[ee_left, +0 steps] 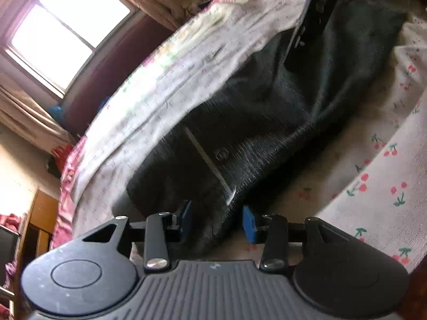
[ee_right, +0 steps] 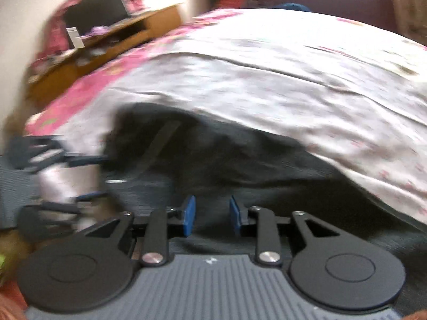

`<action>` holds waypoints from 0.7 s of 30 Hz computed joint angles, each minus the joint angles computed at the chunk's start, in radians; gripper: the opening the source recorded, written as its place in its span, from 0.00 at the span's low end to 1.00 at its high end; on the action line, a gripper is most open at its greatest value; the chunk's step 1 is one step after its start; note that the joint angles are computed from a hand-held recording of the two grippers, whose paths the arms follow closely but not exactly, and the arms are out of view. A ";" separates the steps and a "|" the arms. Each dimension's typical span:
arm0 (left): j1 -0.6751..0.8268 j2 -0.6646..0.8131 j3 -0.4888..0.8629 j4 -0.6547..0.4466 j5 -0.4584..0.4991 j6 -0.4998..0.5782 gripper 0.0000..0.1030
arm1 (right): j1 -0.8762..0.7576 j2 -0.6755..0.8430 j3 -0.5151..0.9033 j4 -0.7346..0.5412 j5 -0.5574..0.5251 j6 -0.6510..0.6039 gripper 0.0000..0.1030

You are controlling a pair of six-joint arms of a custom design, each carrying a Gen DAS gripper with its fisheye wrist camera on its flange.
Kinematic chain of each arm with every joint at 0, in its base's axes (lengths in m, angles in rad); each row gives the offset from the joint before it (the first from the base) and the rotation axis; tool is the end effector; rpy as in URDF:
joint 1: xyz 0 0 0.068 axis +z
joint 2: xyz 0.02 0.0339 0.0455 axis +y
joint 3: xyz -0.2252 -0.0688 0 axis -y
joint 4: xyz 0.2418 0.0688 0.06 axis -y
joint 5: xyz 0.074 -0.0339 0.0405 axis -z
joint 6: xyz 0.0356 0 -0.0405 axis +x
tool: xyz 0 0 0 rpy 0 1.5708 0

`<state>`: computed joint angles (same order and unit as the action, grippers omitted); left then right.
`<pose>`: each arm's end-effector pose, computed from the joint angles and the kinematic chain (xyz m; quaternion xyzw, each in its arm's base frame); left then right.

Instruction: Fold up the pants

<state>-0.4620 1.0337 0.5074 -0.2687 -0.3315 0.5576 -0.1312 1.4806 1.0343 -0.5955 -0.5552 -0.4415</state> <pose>0.2016 -0.0874 0.1606 0.3911 0.8274 0.1704 0.3653 0.2962 -0.0202 0.1975 -0.2142 0.9061 0.1827 0.3159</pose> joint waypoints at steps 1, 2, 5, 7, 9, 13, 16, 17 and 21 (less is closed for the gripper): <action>-0.011 0.021 0.004 -0.015 -0.008 -0.011 0.52 | 0.013 0.032 -0.006 0.033 0.067 0.022 0.30; -0.027 0.021 0.003 -0.027 -0.024 -0.022 0.49 | 0.015 0.077 0.000 0.034 0.150 0.045 0.30; -0.093 -0.006 0.055 -0.117 -0.070 -0.073 0.49 | -0.090 0.060 -0.023 0.009 0.060 0.059 0.30; -0.162 0.005 0.101 -0.144 -0.087 -0.108 0.51 | -0.176 -0.021 -0.064 0.017 0.024 0.049 0.31; -0.242 0.077 0.156 -0.108 -0.090 -0.115 0.52 | -0.282 -0.061 -0.079 0.025 -0.009 0.026 0.35; -0.382 0.345 0.317 0.020 -0.038 -0.104 0.53 | -0.540 -0.036 -0.037 0.034 -0.007 -0.030 0.41; -0.453 0.574 0.484 0.102 0.011 -0.076 0.54 | -0.754 0.041 0.046 0.019 -0.016 -0.061 0.41; -0.469 0.649 0.550 0.114 0.020 -0.068 0.54 | -0.824 0.071 0.073 0.032 -0.018 -0.053 0.41; -0.516 0.875 0.816 0.066 0.056 -0.072 0.56 | -0.990 0.206 0.200 0.053 -0.087 0.006 0.41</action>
<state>-0.9781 1.9089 1.3230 -0.2023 -0.2751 0.4853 -1.1211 1.6868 1.2341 -0.5422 -0.6421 -0.4355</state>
